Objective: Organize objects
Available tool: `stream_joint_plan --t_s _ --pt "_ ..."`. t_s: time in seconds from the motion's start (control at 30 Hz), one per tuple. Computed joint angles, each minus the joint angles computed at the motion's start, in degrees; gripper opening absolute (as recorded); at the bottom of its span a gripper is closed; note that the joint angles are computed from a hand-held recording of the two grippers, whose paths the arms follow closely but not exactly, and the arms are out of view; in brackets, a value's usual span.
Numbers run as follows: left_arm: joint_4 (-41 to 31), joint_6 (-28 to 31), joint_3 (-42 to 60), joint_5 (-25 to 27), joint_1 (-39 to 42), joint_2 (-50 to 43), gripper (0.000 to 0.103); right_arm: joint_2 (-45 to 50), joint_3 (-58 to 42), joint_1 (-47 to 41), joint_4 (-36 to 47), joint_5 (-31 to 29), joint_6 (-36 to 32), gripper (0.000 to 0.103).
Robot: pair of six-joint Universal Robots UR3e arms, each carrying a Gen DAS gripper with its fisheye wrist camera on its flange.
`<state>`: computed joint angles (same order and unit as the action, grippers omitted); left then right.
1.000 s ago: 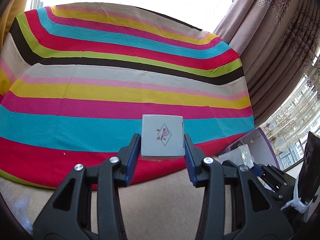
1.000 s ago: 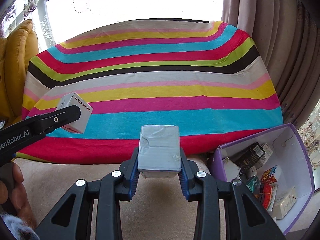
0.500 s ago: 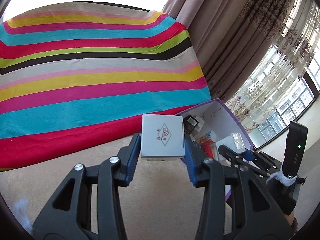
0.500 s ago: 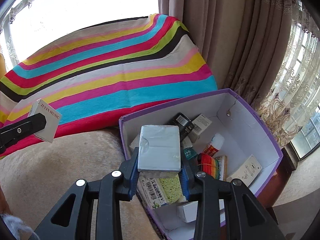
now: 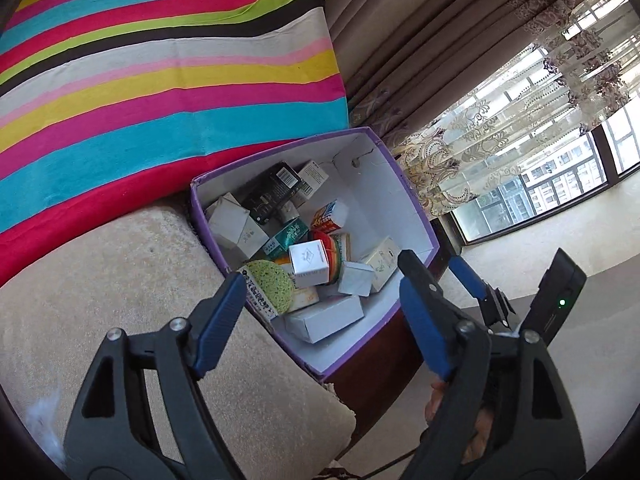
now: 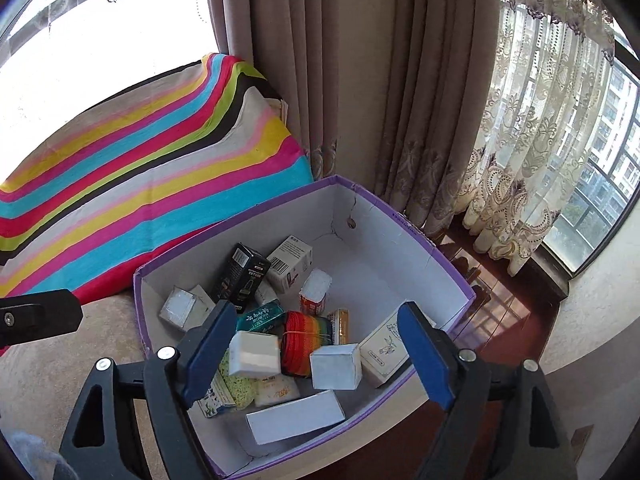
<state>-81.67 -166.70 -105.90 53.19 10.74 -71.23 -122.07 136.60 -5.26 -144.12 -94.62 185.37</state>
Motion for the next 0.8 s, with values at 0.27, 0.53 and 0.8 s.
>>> stream_joint_plan --t_s 0.27,0.53,0.8 --pt "-44.4 13.4 36.5 -5.3 3.8 -3.6 0.087 -5.6 1.6 -7.4 3.3 3.6 -4.2 0.084" --pt "-56.5 17.8 50.7 -5.9 4.7 -7.6 0.087 -7.3 1.5 -9.6 4.2 4.2 -5.0 0.084" --pt "-57.0 18.4 49.7 -7.6 3.3 -7.4 0.087 -11.5 0.7 -12.8 8.0 6.0 -6.9 0.084"
